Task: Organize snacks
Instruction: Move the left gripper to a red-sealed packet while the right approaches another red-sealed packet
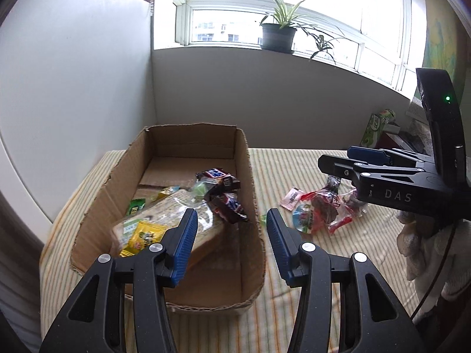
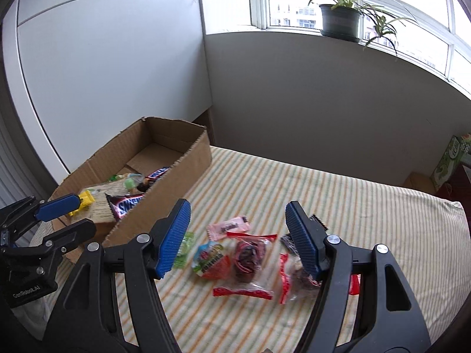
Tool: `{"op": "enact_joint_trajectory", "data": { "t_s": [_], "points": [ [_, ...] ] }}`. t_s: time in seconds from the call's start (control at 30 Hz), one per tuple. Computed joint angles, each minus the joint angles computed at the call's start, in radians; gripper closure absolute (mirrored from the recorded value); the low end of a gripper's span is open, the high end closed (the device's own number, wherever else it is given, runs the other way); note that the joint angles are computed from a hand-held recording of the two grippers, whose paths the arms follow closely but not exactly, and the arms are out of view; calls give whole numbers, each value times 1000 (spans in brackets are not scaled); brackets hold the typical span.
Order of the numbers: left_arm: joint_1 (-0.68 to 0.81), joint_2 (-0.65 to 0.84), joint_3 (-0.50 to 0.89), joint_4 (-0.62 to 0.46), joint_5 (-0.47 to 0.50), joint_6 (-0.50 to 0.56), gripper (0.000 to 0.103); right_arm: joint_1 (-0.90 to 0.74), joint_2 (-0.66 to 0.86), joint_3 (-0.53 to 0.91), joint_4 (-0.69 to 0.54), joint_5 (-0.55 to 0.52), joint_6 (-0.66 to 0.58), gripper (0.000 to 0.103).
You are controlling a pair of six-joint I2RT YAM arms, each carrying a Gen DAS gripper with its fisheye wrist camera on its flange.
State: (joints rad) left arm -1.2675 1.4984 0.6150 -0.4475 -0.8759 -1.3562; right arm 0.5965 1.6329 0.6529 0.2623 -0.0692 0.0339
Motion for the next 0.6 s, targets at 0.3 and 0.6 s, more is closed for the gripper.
{"op": "enact_joint_trajectory", "data": {
  "t_s": [0.3,0.6],
  "points": [
    [27,144,114,143,57,153,55,-205,64,36,-56,-113,-38,33],
    [93,279,229,257,151,294,50,-350,168,108,-114,-281,-56,33]
  ]
}}
